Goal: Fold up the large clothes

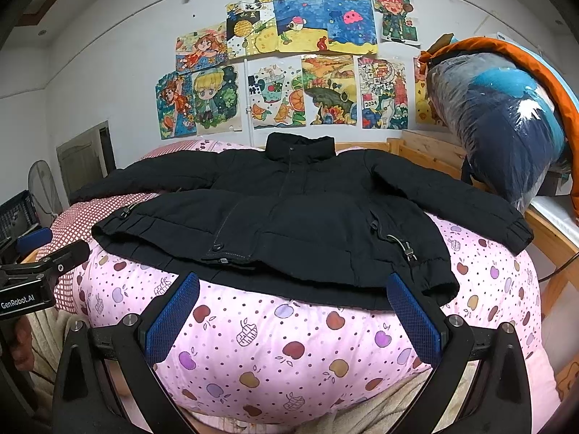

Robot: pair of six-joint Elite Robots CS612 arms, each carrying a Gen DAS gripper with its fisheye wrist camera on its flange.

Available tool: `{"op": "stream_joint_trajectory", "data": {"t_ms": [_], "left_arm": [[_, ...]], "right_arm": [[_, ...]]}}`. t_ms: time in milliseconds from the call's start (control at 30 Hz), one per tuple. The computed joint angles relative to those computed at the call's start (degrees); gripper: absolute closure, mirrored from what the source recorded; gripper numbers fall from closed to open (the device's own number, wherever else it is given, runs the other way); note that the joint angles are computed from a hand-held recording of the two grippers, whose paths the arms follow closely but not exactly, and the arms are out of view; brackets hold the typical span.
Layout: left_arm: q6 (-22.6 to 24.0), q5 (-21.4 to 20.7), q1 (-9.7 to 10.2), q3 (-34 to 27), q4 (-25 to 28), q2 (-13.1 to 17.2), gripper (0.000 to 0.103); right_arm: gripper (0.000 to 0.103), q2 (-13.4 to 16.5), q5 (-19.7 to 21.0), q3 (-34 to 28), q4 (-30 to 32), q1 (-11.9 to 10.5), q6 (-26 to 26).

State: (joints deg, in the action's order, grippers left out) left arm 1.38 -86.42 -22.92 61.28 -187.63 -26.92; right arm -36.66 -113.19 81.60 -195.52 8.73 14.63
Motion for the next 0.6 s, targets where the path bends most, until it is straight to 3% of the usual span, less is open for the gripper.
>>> {"op": "stream_joint_trajectory", "data": {"t_ms": [600], "left_arm": [[0.01,0.18,-0.11,-0.02,0.16,-0.09,0.000]], "right_arm": [[0.001,-0.07,0.23,0.31,-0.36,-0.16,0.21]]}}
